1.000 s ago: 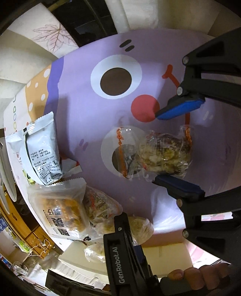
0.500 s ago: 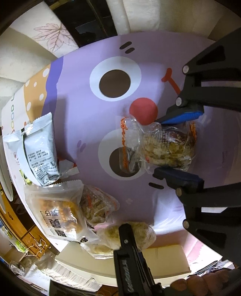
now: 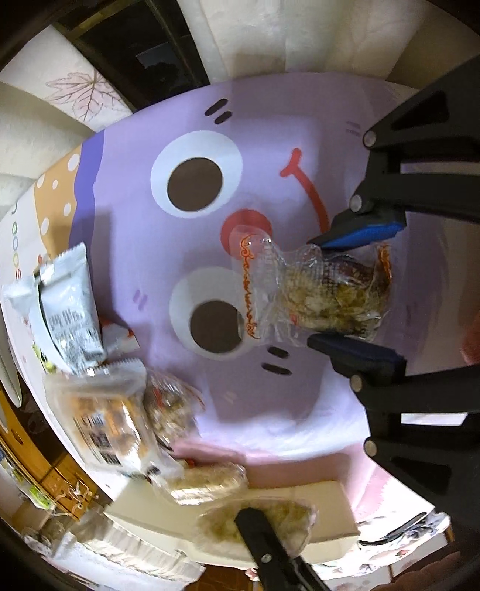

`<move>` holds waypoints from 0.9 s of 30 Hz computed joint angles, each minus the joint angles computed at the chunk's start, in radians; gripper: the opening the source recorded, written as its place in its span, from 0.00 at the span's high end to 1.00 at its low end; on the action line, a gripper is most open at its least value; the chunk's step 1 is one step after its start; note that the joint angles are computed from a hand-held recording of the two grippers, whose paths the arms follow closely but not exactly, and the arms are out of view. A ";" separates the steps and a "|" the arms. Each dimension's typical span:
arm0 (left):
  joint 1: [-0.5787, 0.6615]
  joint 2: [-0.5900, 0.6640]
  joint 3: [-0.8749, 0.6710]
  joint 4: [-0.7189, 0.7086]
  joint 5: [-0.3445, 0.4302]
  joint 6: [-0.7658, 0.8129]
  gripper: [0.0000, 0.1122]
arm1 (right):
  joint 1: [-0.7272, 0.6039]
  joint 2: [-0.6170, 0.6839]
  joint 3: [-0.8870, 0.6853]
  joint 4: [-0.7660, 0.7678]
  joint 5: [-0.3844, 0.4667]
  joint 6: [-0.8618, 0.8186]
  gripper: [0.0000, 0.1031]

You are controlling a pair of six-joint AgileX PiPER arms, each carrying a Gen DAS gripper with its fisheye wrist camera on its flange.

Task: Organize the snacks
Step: 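Grasp the clear bag of yellow puffs with the left gripper while the right grasps the clear nut bag, then carry both bags to the white tray and open both grippers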

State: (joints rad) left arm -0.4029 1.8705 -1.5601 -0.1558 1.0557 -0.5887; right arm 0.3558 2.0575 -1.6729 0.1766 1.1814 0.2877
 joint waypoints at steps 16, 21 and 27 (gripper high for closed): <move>0.096 -0.316 0.209 -0.117 -0.111 0.234 0.68 | 0.115 -0.136 0.043 0.044 -0.077 0.012 0.57; 0.165 -0.409 0.254 -0.160 -0.068 0.355 0.68 | 0.159 -0.203 0.057 0.022 -0.102 0.085 0.57; 0.310 -0.507 0.304 -0.237 0.003 0.529 0.68 | 0.256 -0.231 0.013 -0.037 -0.152 0.221 0.57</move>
